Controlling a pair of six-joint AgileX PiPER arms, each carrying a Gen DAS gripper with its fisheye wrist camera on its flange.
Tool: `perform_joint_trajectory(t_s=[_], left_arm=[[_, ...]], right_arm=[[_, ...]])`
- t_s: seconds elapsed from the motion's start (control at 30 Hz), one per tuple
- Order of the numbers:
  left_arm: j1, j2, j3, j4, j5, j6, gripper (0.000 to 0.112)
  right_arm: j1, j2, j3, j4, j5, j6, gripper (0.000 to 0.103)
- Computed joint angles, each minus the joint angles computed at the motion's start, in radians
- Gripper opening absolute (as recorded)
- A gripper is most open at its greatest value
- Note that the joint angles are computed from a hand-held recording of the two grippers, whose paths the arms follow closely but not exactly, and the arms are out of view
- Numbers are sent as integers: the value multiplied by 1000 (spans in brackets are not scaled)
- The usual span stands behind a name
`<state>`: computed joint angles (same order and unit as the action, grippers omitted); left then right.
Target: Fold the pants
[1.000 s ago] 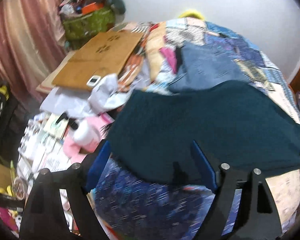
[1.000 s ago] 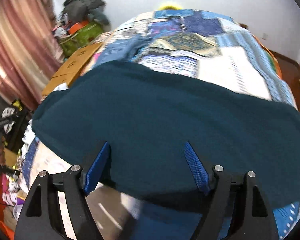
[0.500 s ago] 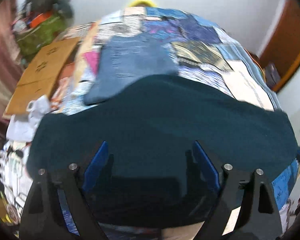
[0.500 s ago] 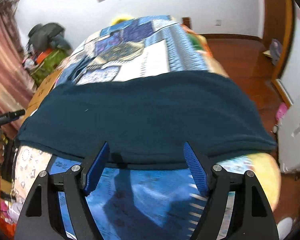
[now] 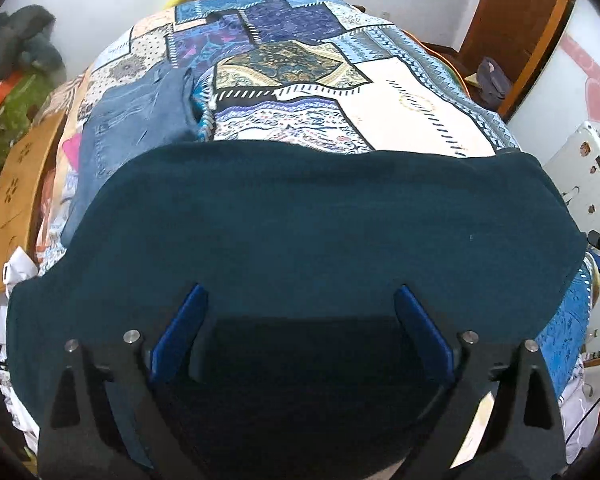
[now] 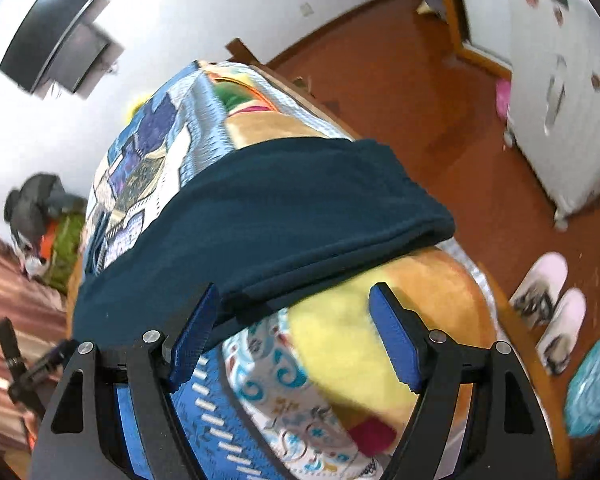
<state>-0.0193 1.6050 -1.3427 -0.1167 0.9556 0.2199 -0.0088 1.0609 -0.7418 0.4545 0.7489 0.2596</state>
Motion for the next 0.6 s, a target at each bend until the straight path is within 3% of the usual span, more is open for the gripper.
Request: perform_joint_trajectory(t_s=[0.1,0.3,0.4,0.53,0.6], left_arm=[[-35,20,-20,4,2,-15,97],[-89,34,-25,38,-20,-47,97],[-96,39,-26,33,-23,-55,97],[-90,39,-28,25,-22,-52,97],[-87,37,-29,25,-20,-56,97]], right_arm=[[-60,33,37,137,-33,-108,74],[-87,141,30,207,-118,-162,71],[-112,182,17,189,-143,-122,55],[-154,195,2,199,-150,-127,21],[-149,177,-13,150,-158,-103,17]])
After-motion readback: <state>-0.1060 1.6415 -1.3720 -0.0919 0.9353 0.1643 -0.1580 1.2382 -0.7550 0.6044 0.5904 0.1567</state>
